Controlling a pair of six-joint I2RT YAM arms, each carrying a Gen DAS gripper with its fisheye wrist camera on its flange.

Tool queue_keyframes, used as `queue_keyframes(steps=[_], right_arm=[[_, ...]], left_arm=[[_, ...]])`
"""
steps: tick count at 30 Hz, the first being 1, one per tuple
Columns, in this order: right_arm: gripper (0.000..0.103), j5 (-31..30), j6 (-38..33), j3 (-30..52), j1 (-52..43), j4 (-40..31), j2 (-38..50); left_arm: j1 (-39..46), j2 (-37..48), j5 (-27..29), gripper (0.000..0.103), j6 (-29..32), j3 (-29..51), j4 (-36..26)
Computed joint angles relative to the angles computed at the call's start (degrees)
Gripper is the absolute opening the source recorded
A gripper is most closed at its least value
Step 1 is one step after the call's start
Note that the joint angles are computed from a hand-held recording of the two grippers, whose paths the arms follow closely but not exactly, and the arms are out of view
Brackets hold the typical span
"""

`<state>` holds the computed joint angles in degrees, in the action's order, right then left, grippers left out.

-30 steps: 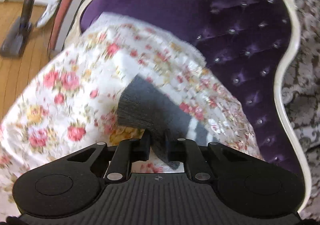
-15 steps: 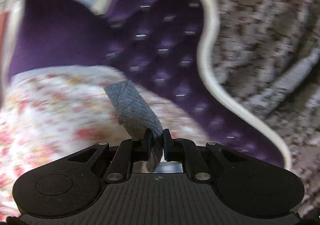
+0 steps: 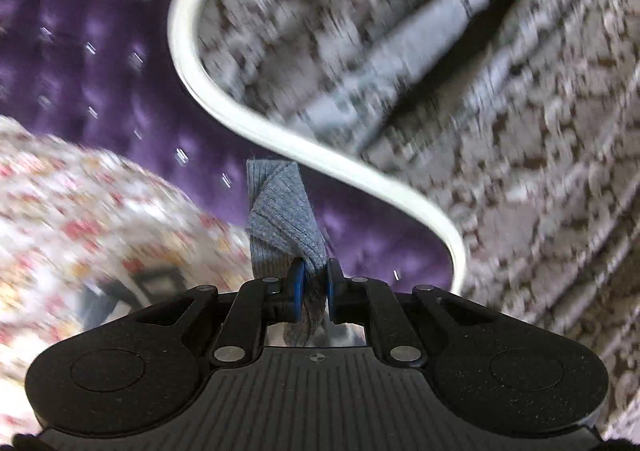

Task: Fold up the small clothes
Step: 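Lay the held sleeve across the cardigan body and open the left gripper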

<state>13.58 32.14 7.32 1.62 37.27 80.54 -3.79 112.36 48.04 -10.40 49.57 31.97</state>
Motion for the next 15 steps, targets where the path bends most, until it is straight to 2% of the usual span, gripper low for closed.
queue_keyframes(steps=[2,7,10,12,15], right_arm=[[0.102,-0.6,0.3,0.3,-1.6,-2.2,-1.0],[0.103,-2.6,1.5,0.2,-6.5,-4.3,-1.5],[0.103,-3.2,2.1,-0.3,-8.4,-4.1,-1.7],[0.103,-3.6,2.1,-0.6,-9.4,-3.9,-1.9],[0.103,-4.2,2.0,-1.1,-10.2,-1.8,-1.2]], left_arm=[[-2.8,1.0,-1.4,0.012,1.9,-0.8,-0.7],[-5.9,2.7,-1.7,0.045,7.9,-1.2,-5.1],[-5.0,1.5,-1.9,0.057,12.2,-3.8,-5.1],[-3.9,0.7,-2.3,0.061,13.8,-5.7,-4.0],[-1.9,0.5,-5.0,0.062,17.6,-7.7,-3.2]])
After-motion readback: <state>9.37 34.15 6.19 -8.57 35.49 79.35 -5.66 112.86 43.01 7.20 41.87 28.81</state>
